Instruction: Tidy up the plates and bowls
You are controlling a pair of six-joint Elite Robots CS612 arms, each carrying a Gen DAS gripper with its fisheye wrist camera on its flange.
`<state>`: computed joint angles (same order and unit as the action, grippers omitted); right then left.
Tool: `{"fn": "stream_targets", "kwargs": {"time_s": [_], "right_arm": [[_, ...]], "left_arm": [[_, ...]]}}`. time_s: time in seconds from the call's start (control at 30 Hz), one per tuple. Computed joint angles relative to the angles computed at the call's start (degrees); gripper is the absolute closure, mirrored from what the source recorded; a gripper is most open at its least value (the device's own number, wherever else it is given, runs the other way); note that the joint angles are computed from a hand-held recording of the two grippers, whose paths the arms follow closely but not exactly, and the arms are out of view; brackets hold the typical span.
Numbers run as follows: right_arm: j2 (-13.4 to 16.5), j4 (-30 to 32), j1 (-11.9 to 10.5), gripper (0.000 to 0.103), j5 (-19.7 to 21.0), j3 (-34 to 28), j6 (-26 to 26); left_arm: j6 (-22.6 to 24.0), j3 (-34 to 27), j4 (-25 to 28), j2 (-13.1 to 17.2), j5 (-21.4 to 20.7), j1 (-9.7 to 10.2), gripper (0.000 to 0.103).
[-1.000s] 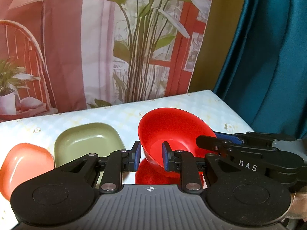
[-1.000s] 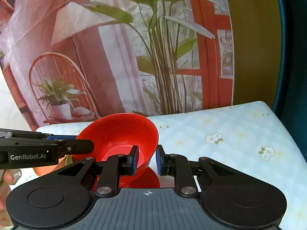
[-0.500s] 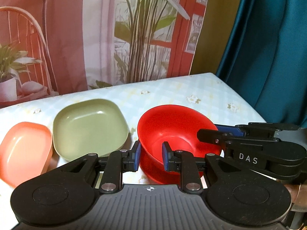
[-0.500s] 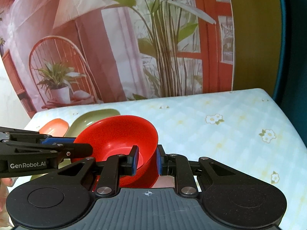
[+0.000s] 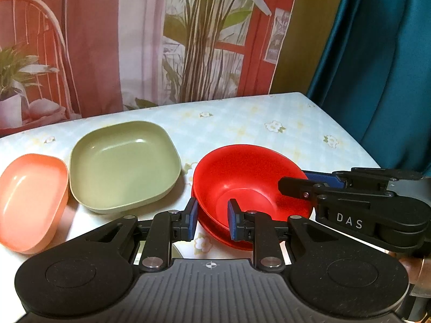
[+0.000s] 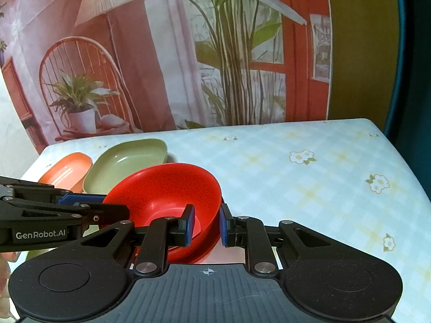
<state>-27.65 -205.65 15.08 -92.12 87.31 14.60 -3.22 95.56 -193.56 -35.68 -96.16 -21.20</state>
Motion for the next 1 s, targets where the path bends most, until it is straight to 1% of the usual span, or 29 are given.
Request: {"fn": "stream_targets", "kwargs": {"time_s": [0.3,0.47,0.77,1.0], "right_arm": [[0.1,0.6,0.4,0.083,-2.2,0.0,-1.0],[0.0,-0.2,0.4,0.083,-3.3,0.5,-0.8],[-0.2,-2.0,0.8,0.079,-3.4,0.9,-0.6],[-0.4,-3.1,1.7,0.079,-2.7,0.5,-1.1]], "left_arm": [[0.6,-0.1,0.8,0.2,1.9,-0.49,0.078],[-0.2,0.3,-0.2,0.0,2.3,-0.1,0.078],[0.6,2.4,-4.3,-1.5,3.0,0.38,0.078],[-0.4,5.5,-8.4,-3.3,3.9,1.79,0.078]]}}
